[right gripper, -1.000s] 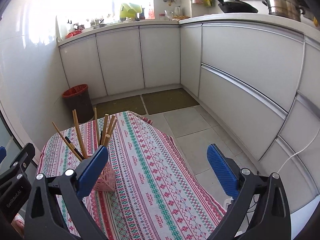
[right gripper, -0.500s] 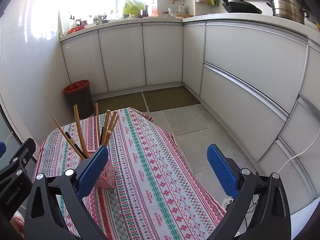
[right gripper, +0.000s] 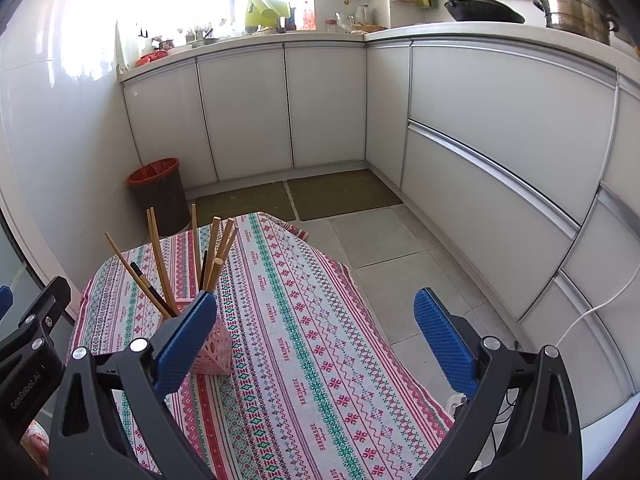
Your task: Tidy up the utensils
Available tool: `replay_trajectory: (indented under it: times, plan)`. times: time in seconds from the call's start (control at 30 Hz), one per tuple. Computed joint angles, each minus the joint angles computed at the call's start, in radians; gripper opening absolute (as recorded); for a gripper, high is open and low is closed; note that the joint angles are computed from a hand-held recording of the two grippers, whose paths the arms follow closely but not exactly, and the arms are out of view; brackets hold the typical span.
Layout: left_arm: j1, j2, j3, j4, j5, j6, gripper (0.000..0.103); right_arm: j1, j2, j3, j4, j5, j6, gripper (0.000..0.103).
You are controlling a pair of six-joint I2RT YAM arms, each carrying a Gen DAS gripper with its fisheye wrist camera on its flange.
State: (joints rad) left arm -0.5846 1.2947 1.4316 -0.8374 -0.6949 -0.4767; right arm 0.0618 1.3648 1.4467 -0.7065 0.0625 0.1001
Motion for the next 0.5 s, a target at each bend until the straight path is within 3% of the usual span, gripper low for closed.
replay_trajectory:
  times: [0.5]
  plan:
    - [0.003,0.002,0.002,-0.009,-0.006,-0.009,0.096,0.009,0.008,0.004,-0.009,0.007,0.001,0.096]
